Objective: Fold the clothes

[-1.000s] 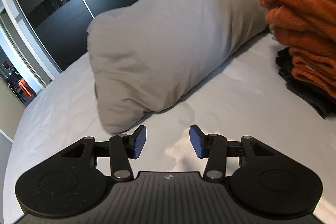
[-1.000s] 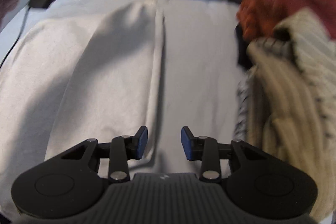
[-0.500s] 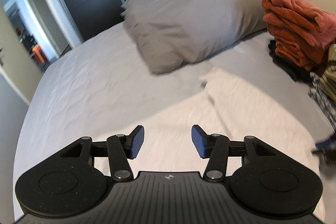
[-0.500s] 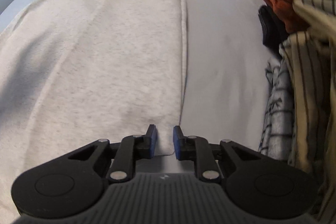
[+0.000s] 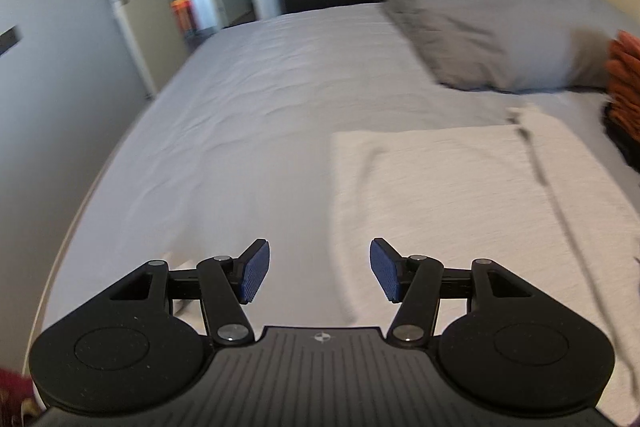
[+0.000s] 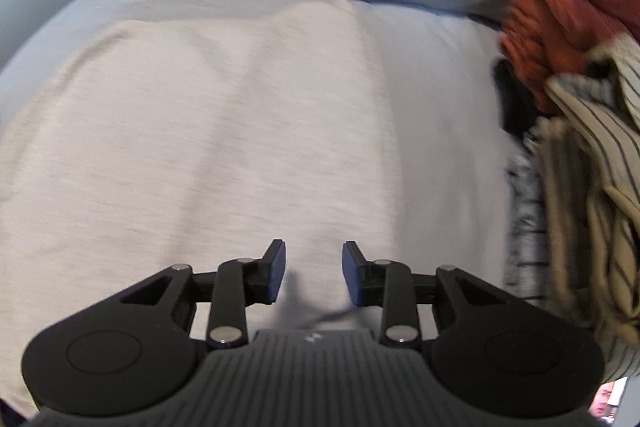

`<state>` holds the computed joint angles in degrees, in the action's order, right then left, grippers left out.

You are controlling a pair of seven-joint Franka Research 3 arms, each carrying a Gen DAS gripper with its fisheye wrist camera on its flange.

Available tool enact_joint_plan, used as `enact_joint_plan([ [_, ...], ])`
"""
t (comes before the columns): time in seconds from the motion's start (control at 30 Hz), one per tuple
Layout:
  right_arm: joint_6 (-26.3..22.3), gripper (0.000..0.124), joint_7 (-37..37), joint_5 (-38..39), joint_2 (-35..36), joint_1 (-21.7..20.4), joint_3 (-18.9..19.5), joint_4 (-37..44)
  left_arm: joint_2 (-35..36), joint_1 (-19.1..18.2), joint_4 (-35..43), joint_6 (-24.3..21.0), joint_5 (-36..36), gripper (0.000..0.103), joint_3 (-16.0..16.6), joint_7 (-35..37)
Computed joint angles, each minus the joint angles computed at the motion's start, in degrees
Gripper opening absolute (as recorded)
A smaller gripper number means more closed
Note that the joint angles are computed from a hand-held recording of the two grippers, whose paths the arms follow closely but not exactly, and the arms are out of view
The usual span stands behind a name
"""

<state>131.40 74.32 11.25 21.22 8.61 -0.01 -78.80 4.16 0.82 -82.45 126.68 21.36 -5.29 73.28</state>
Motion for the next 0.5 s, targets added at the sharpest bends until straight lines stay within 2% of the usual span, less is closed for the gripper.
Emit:
enact_joint_plan([
  [0.23,-0.56,0.043,-3.84,2.7,-1.27,2.83,3.03,0.98,-8.13,5.39,-14.45,5.16,3.84,0.054,3.25,-9.31],
  [0.37,-1.42,0.047,-4.33,5.57,-1.32,4.27,4.3,1.13,-7.85,8.55,-17.26,7.37,9.18,0.056,4.31,-12.14],
  [0.5,-5.96,0.047,-4.43,8.83,-0.23,5.18,5.34,2.56,-5.08,10.51,-17.42,8.89,11.94,0.06,5.1,-11.74],
])
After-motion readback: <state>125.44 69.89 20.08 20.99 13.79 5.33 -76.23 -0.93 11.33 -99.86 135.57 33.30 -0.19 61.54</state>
